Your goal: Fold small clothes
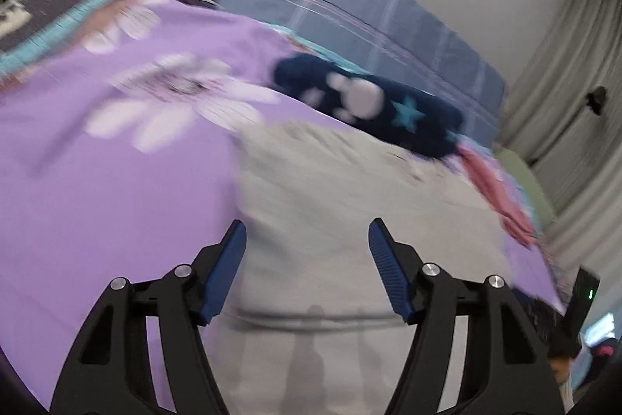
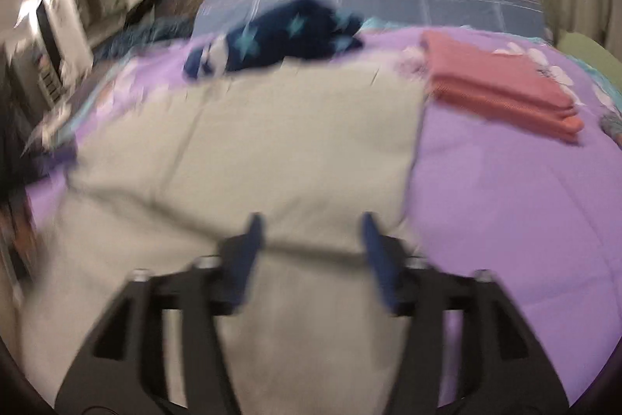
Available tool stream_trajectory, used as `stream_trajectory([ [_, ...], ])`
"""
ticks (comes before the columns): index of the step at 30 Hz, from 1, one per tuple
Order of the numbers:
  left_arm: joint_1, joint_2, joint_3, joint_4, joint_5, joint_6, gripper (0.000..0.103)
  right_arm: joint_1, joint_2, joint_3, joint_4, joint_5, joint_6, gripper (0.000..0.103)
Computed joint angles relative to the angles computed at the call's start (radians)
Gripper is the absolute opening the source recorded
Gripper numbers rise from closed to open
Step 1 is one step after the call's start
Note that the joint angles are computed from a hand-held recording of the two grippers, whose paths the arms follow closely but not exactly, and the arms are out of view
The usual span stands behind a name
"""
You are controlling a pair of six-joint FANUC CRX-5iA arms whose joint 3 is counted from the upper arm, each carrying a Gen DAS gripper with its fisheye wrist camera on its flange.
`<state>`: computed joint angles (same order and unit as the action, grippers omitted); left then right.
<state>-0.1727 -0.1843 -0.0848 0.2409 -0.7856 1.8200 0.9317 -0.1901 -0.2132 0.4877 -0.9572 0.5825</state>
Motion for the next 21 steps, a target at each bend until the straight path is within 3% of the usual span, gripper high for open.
stream_trajectory([
  [4,0.068,0.103,0.058,0.105,-0.113,-0.075,0.067,-0.039,-0.038,-0.027,-0.062,0.093,-0.021,0.071],
  [7,0.091,0.159,0.054,0.227,-0.096,-0.168,0.064,-0.031,-0.031,-0.020,-0.046,0.077,-0.023,0.071],
  [8,0.101,0.178,0.036,0.325,-0.078,-0.234,0.052,-0.023,-0.022,-0.014,-0.034,0.063,-0.022,0.073],
  [9,0.109,0.190,0.014,0.416,-0.068,-0.286,0.023,-0.017,-0.018,-0.009,-0.026,0.049,-0.019,0.074],
  [10,0.112,0.208,0.014,0.467,-0.065,-0.285,0.012,-0.009,-0.010,-0.003,-0.016,0.035,-0.016,0.075],
  [11,0.112,0.214,0.021,0.466,-0.055,-0.271,0.007,-0.007,-0.008,-0.004,-0.012,0.030,-0.014,0.076],
  [14,0.087,0.183,0.066,0.294,0.043,-0.207,0.003,-0.004,-0.005,-0.003,-0.006,0.022,-0.009,0.078],
  [18,0.090,0.190,0.182,-0.009,-0.033,-0.003,0.000,-0.010,-0.013,-0.009,-0.018,0.035,-0.005,0.078],
  [19,0.092,0.194,0.197,-0.041,-0.056,0.018,0.000,-0.011,-0.011,-0.008,-0.019,0.036,-0.004,0.078],
  [21,0.123,0.178,0.155,0.031,-0.053,-0.039,0.000,-0.011,-0.011,-0.008,-0.019,0.036,-0.004,0.078],
])
